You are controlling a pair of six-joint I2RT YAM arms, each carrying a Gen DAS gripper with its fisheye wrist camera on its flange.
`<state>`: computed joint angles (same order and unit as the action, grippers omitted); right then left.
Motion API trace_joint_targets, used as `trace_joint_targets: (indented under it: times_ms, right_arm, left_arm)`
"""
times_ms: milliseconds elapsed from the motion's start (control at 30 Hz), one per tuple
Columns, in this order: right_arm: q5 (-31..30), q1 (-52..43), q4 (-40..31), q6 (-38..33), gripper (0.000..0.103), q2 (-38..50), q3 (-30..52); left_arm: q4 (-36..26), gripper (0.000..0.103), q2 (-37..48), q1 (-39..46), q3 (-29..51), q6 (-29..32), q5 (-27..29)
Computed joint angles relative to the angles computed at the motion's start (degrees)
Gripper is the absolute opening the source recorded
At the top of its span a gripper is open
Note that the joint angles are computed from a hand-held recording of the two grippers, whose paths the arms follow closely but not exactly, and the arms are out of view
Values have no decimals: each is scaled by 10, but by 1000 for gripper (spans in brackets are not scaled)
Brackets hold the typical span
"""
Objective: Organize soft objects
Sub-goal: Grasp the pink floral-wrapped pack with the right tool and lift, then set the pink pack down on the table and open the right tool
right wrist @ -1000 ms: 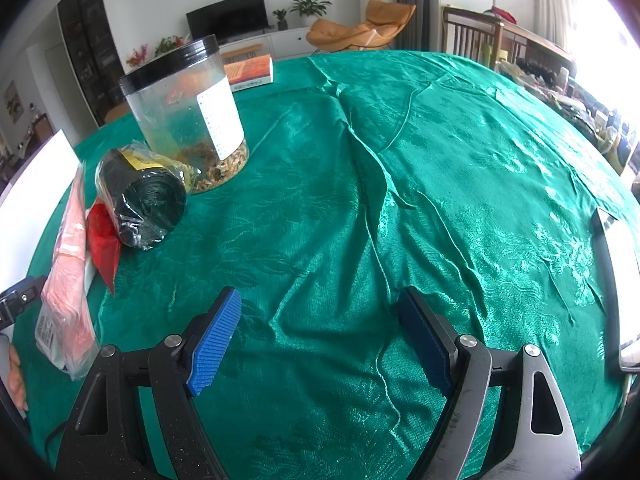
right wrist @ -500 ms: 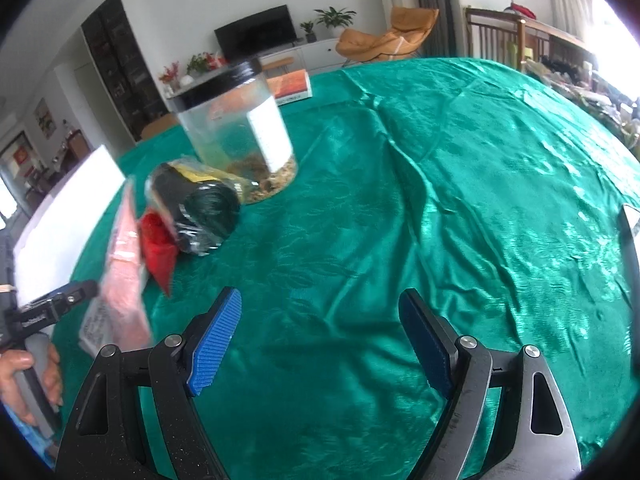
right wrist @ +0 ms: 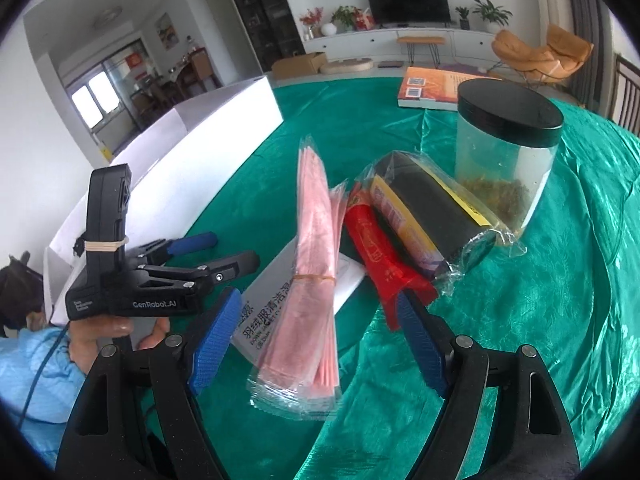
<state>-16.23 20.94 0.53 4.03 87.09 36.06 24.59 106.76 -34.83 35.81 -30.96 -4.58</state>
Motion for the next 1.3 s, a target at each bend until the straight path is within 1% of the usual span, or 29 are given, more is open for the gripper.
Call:
trace_joint_targets:
  times_ms: [67,133,167,200,233,333,433,500,567,600,667,700,733,767,800,867,933,1000,1067,1133,1167,1200,1300]
  right_arm:
    - [28,20,-24,1,82,41,34]
    - [47,34,-30,1,80,74,56]
    - [55,40,-30,0,69,86,64]
    - [56,44,-39,-2,47,97,74]
    - [63,49,-51,-2,37,103,81]
    - [68,49,-40,10,37,69,45]
    - [57,39,-11,27,36,-26,-37]
    - [34,17,-8,33,36,-119,-96]
    - [14,-14,-30,32,36,-236,-147]
    - [-7,-40,-46,31,36,-300,-169]
    - [-77,-118,-77,29,36,-418,-199]
    - [-106,-160,-86,30,36,-457,-206]
    - [-122,-199,-86,32,36,-477,-209]
    - [-127,-232,-77,30,37,-473,-206]
    - [-119,-256,-60,27,37,-441,-198]
    - [-85,-280,8,11,37,-311,-170]
    - [-29,-278,63,-6,37,-174,-131]
    - [-15,-287,88,-17,38,-58,-80]
    - [23,-283,86,-27,42,13,-33]
    - [63,-268,76,-30,58,55,2]
    - [81,-263,64,-29,73,60,10]
    - [100,-257,58,-25,72,56,9]
    - [140,-243,64,-22,73,4,-44]
  left_arm:
    - [1,103,-1,1,-2,0,1]
    - [4,103,-3,3,-5,1,3]
    - [4,103,-3,3,-5,1,3]
    - [3,103,-3,3,-4,1,3]
    - [2,103,-3,3,-5,2,3]
    - [1,103,-3,3,-5,3,1]
    - [1,103,-4,4,-6,3,2]
    - [1,103,-3,4,-5,4,1]
    - [-1,103,-3,3,-4,4,0]
    - [-2,103,-3,3,-4,5,0]
    - [-2,103,-3,3,-4,4,-1]
    - [-3,103,-3,2,-3,5,-2]
    - [-5,103,-3,2,-3,5,-3]
    - [-6,103,-2,1,-2,5,-4]
    - [-8,103,-3,0,-2,5,-5]
    - [-10,103,-4,-1,-1,5,-7]
    - [-10,103,-4,-1,-1,5,-7]
    - [-11,103,-4,-1,-1,5,-7]
    - [-11,103,-4,-1,-1,5,-7]
    - [-10,103,-4,-1,-1,5,-7]
    - [-10,103,-4,-1,-1,5,-7]
    - [-11,103,-4,-1,-1,5,-7]
    - [-13,103,-4,-2,0,6,-9]
